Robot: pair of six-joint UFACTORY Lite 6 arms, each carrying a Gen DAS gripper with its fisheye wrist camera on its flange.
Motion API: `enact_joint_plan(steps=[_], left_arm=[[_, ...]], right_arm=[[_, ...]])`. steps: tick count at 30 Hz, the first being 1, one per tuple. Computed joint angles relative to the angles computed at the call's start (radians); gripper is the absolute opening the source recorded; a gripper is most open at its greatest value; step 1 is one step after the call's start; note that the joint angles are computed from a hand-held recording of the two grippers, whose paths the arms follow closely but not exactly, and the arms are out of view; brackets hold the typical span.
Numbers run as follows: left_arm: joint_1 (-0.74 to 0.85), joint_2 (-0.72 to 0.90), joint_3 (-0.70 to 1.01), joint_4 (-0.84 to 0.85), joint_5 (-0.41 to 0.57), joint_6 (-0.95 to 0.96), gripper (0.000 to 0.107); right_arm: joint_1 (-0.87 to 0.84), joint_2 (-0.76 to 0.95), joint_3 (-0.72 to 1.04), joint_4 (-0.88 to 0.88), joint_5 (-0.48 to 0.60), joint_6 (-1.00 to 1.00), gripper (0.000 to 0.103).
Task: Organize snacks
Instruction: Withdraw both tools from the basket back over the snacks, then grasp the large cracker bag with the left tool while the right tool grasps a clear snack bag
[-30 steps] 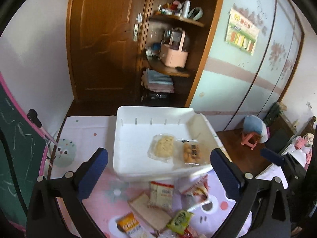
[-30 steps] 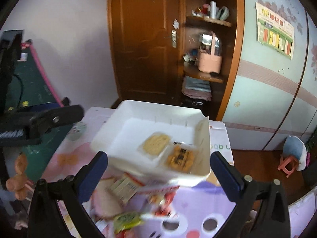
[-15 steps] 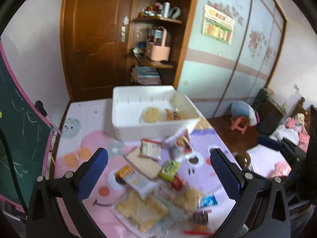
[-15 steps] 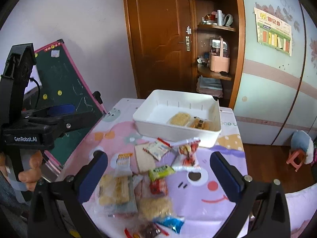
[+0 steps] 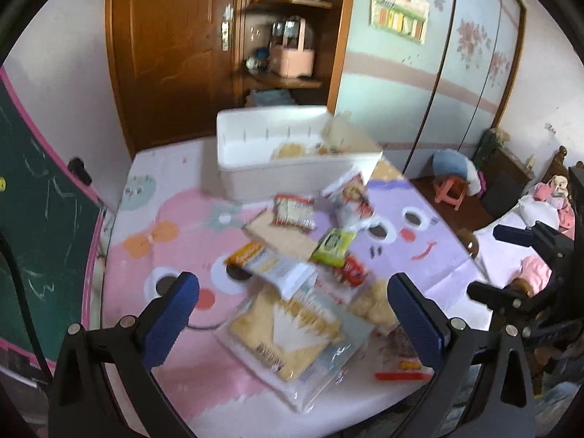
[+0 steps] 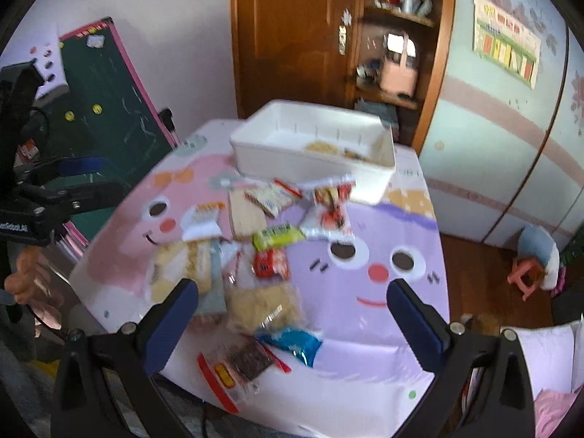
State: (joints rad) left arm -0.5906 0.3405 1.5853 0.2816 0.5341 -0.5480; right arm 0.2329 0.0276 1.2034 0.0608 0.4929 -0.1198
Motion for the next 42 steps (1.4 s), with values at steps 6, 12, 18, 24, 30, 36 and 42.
enact_joint_plan(steps=[6,12,18,24,30,36,42], left_arm=[[0.020,0.057,-0.107,-0.072,-0.043,0.068,0.103],[0.026,0.139,-0.136,-0.142,-0.061,0.152,0.103],[-0.006,0.220,-0.071,-0.143,-0.039,0.232,0.103],[-0.019,0.347,0.051,-0.219,-0.001,0.308,0.103],[-0.048,0.409,0.117,-0.229,0.020,0.347,0.103],[-0.062,0.448,0.167,-0.172,0.038,0.283,0.103],[-0.073,0.488,0.241,-0.165,0.114,0.283,0.103]], right_arm=[[-0.046,0.088,-0.025,0.135,-0.007,-0.080,0.103],[-0.055,0.208,0.022,0.226,0.007,-0.150,0.101],[-0.076,0.372,0.143,0.307,0.064,-0.200,0.100],[-0.057,0.522,0.284,0.304,0.114,-0.178,0.097],[-0.032,0.643,0.387,0.319,0.176,-0.214,0.080],[-0.010,0.643,0.368,0.314,0.133,-0.244,0.071],[-0.027,0.633,0.354,0.422,0.131,-0.343,0.042]])
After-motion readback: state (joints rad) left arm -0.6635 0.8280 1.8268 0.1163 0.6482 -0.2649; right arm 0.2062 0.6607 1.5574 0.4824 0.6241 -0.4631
